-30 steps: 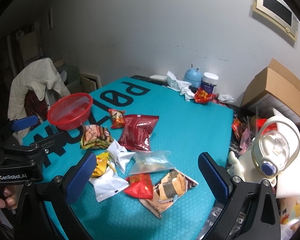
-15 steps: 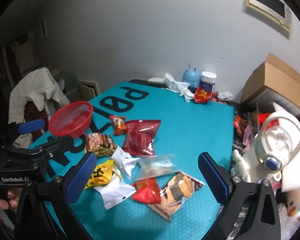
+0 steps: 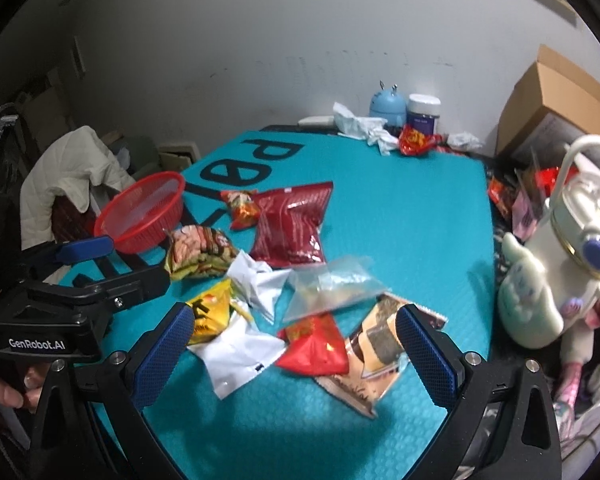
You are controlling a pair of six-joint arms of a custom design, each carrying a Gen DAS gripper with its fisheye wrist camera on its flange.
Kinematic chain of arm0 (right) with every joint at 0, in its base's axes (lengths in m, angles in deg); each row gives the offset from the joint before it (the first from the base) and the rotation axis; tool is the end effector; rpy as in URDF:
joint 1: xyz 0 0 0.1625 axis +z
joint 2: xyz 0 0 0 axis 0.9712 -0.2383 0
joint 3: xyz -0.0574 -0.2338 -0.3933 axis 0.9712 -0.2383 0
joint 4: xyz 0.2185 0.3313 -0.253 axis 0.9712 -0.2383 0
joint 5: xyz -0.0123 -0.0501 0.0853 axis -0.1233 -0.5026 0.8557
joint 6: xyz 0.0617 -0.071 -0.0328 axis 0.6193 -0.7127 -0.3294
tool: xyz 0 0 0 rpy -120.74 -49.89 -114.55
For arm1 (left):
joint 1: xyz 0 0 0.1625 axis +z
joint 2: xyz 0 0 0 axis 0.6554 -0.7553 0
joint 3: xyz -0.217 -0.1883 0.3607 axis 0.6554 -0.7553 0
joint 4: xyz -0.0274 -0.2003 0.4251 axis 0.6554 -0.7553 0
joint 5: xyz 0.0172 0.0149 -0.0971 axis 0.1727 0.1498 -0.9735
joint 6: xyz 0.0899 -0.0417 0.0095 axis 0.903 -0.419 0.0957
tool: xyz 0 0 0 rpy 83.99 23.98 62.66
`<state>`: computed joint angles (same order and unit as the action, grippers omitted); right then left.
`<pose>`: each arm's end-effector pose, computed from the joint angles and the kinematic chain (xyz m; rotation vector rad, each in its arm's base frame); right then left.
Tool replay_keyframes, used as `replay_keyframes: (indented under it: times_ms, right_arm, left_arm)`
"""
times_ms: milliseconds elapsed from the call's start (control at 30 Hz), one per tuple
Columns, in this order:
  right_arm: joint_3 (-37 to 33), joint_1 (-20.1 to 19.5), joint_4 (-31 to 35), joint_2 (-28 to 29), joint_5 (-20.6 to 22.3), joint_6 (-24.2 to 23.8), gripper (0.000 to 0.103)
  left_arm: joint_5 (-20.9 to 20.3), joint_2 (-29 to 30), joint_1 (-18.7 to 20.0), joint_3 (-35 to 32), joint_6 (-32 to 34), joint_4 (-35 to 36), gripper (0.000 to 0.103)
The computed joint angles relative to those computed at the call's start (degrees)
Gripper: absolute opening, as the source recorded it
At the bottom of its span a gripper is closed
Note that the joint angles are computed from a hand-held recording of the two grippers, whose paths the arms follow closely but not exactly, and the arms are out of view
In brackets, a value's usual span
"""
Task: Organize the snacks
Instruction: 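Grasp the yellow HUA chip bag with left tool while right tool grasps red packet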
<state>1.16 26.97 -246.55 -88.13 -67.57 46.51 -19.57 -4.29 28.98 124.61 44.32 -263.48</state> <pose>0.2766 -0.7250 -0.0235 0.9324 -2.5081 0.6968 -0.0381 -0.7003 0.2087 0.2165 2.2812 -0.9175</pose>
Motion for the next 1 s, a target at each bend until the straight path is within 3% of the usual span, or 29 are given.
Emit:
replay_keyframes:
  times_ms: [400,767,867,1000]
  right_arm:
    - [-0.1,-1.8,1.6,0.9,-0.2,0.5,0.093]
    - [-1.5,-3.5,5.4,1.3,1.9,2.5,0.073]
    - [-2.1,-3.5,6.1,1.8,2.2,1.8,0.069]
    - [-3.8,-3.3,7.6,3.0,1.7,0.8,0.065]
  left_arm:
    - [-3.7,1.4,2.8,-1.2,-3.3,5.8,0.103]
    - [-7.2,3.3,5.5,-4.4,-6.6,11.4,0.096]
    - [-10.9,3.1,6.5,-4.9,-7.8,12.5,0.093]
    - [-12.9,2.9,7.0,-4.6,-6.9,11.0,0.090]
